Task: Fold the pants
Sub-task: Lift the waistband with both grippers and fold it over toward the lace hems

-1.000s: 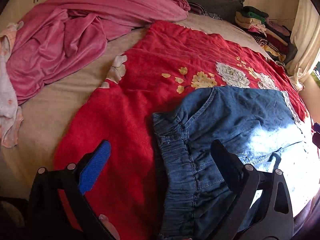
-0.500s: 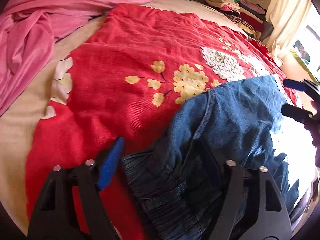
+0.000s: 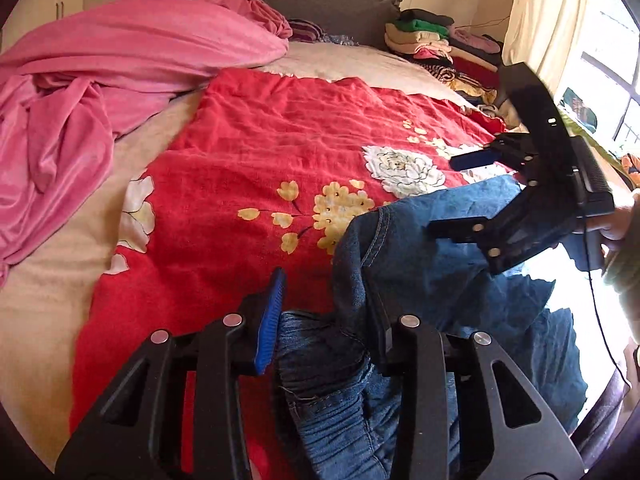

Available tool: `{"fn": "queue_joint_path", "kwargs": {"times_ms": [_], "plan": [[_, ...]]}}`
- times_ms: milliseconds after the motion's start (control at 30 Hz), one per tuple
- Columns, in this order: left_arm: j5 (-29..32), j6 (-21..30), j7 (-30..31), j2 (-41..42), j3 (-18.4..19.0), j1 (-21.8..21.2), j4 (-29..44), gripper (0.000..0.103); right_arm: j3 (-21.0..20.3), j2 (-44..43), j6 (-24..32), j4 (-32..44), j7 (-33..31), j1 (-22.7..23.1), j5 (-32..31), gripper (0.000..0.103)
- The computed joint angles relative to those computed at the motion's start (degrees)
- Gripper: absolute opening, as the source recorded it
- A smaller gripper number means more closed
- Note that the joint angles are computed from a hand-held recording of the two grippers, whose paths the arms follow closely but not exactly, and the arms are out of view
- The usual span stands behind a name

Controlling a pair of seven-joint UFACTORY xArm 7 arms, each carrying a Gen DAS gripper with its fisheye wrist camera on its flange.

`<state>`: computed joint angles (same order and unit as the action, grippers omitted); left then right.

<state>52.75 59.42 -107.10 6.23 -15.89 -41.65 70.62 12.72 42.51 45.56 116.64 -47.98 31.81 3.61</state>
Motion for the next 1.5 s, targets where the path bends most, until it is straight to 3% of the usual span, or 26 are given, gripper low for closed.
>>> {"fn": "queue_joint_path", "kwargs": {"times_ms": [67,133,233,267,300,400,567,700,1000,1167,1500], "plan": [[0.4,1.13,-0.28,0.55,-0.37,-0.68,1.02,0.028,0.68,1.77,2.05,2.6,-2.47,0.23,-0.24,0.091],[0.87,2.1,0.12,1.34,-0.52,-1.41,2.13,0.028,1.35,2.87,4.26,4.25,-4.89,0.28,0.34,0.075],[0.8,4.15,1.22,2.67,-0.26,-2.47,3.73,0.028,2.15,2.42,7.41,3.82,-6.86,0.0,2.23,0.043],[0.76,4.69,1.15,2.88,-0.12,-2.8,3.95,0.028,2.61,1.32,7.04,2.04,-7.37,-0.58,3.49,0.027],[0.65,5.55,1.35,3.13,0.03,-3.08,4.32,0.028,2.88,-0.22,5.43,-0.57,-7.61,-1.12,4.65,0.019],[0.6,7.05,0.78,2.85,0.26,-3.73,4.32,0.028,4.25,-5.28,1.27,-8.3,-7.3,-3.79,9.3,0.009],[1.42,9.68,-0.6,2.89,-0.14,-4.79,5.24,0.029,7.87,-14.07,-2.44,-19.46,-9.8,-10.46,21.31,0.007],[3.09,14.18,-0.44,5.19,-0.42,-7.23,9.12,0.029,8.42,-21.78,-3.77,-27.97,-13.44,-13.67,30.15,0.007],[5.32,21.94,0.19,9.77,0.3,-14.24,17.15,0.029,3.76,-36.62,-1.82,-43.67,-22.79,-14.73,46.86,0.007],[5.43,23.58,-0.33,11.32,0.75,-17.74,19.43,0.03,-0.21,-43.73,-0.69,-51.74,-26.61,-12.7,51.49,0.007],[3.25,24.18,-0.84,14.23,1.09,-22.98,21.6,0.03,-5.18,-54.14,-0.34,-65.06,-29.82,-9.24,54.34,0.007]]}}
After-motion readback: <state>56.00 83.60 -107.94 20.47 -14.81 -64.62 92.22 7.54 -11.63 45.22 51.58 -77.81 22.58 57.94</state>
